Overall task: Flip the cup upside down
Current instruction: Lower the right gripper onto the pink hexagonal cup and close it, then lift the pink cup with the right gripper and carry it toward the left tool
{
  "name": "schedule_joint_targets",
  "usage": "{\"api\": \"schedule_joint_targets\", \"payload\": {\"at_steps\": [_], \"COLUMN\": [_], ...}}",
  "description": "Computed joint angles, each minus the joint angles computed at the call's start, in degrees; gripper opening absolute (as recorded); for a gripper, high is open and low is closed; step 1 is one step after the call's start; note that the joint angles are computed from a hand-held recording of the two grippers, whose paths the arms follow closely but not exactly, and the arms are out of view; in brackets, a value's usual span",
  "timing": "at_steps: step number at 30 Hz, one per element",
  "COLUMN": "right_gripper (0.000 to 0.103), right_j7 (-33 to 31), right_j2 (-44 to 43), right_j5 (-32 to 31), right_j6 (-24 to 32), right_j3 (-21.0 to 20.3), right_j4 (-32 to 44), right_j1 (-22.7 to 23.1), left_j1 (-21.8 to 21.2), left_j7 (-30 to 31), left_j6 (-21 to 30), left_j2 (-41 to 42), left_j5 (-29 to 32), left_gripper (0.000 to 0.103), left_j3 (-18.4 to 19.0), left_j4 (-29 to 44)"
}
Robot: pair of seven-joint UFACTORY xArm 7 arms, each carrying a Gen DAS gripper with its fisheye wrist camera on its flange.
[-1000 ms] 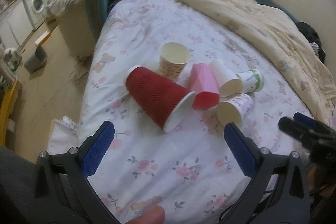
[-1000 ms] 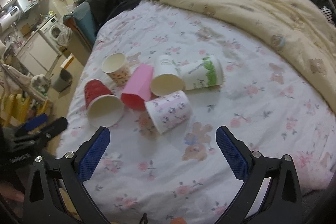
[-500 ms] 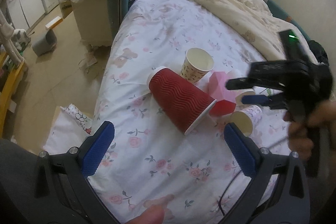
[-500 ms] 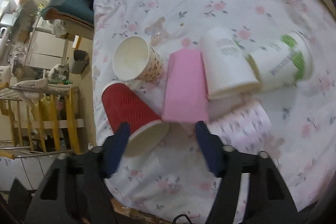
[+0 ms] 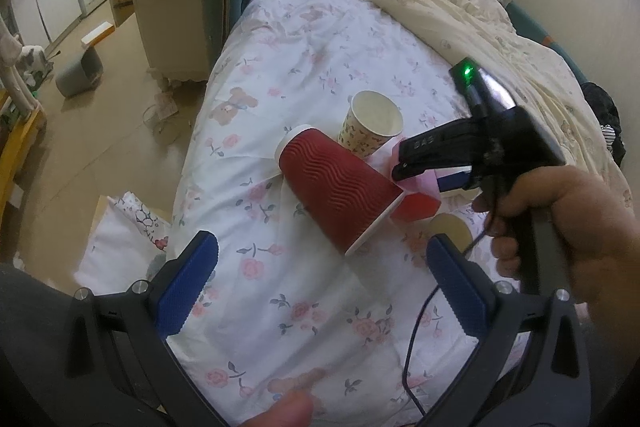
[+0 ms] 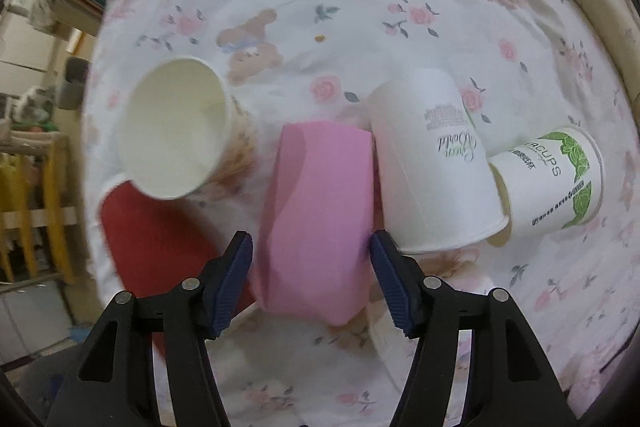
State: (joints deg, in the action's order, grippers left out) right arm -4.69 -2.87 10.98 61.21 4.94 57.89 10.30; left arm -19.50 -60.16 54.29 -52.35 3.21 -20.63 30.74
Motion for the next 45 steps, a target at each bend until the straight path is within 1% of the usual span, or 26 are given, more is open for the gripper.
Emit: {"api": "schedule_joint_targets", "payload": {"at_steps": [2,5,8,10,14,18,19,20,22,24,27,29,33,37,41,44,45], "right_gripper": [0.066,0.065,0.064,0.064,0.064,0.064,0.064,0.064,0.064,0.064,0.064,0.064,0.064,0.065,0.067,0.074,0.079], "right_j7": [-0.1,-0.2,-3.2,-5.6,-11.9,-15.6,-16.5,-17.0,-18.0,-18.7,-19.5,-19.4,-18.7,-18.3,-17.5,-17.8,-18.0], "right_j2": [0.9,-0.1,-2.1,-3.9,-9.9,-17.4,-19.6,-21.7,-25.9,-29.8,-35.6,-37.0,-38.7,-38.9,-38.0,-37.5,-38.0], "right_j5": [0.5,0.3,3.7,6.8,12.2,13.7,14.1,13.9,13.3,12.2,8.8,8.4,8.5,8.9,8.7,8.4,8.6], "right_j6": [-0.2,-2.6,-3.5,-2.9,2.2,7.0,7.5,8.1,11.1,12.0,11.0,10.4,8.5,6.4,6.8,7.3,7.7], "right_j3": [-0.1,0.1,-0.6,-1.6,-4.3,-6.6,-6.9,-7.1,-8.3,-8.9,-8.1,-8.3,-8.3,-8.3,-8.2,-8.6,-8.9], "right_j4": [-0.1,-1.5,-2.7,-3.2,-4.2,-6.7,-8.5,-10.1,-13.2,-17.2,-23.4,-26.3,-31.1,-32.8,-32.3,-32.0,-32.0], "right_j1": [0.0,0.2,-0.1,-0.6,-1.8,-3.0,-3.1,-3.2,-3.9,-4.7,-5.6,-5.5,-4.9,-4.3,-3.9,-3.7,-3.7], "left_j1": [0.1,0.3,0.2,0.2,0.0,0.1,0.2,0.1,0.2,0.2,0.3,0.2,-0.4,-0.7,-1.0,-1.1,-1.2], "left_j7": [-0.2,-0.3,-0.4,-0.5,-0.6,-0.6,-0.7,-0.8,-1.2,-1.6,-1.9,-1.8,-1.8,-1.7,-1.7,-1.7,-1.5], "left_j6": [0.1,0.2,0.4,0.4,0.5,1.1,1.3,1.4,1.3,1.2,1.7,2.1,2.4,2.5,1.8,1.7,2.0], "left_j2": [0.2,0.5,0.2,0.2,0.2,0.5,0.6,0.6,0.5,0.4,0.3,0.5,0.7,0.7,0.7,1.5,1.8], "left_j5": [0.0,0.4,0.7,0.9,1.1,1.6,1.6,1.7,1.7,1.6,2.3,2.9,2.8,3.0,2.7,2.9,3.1], "left_gripper": [0.103,0.103,0.103,0.103,0.103,0.103,0.103,0.103,0.103,0.103,0.103,0.103,0.103,0.103,0.103,0.103,0.103], "left_j3": [0.0,-0.4,-0.6,-0.6,-0.8,-1.0,-1.1,-1.1,-1.1,-1.1,-1.9,-2.4,-2.3,-2.3,-2.1,-2.5,-2.7], "left_j4": [0.3,0.5,0.2,0.1,0.2,0.5,0.6,0.5,0.3,0.3,0.7,1.0,0.9,0.9,0.5,0.9,1.1]}}
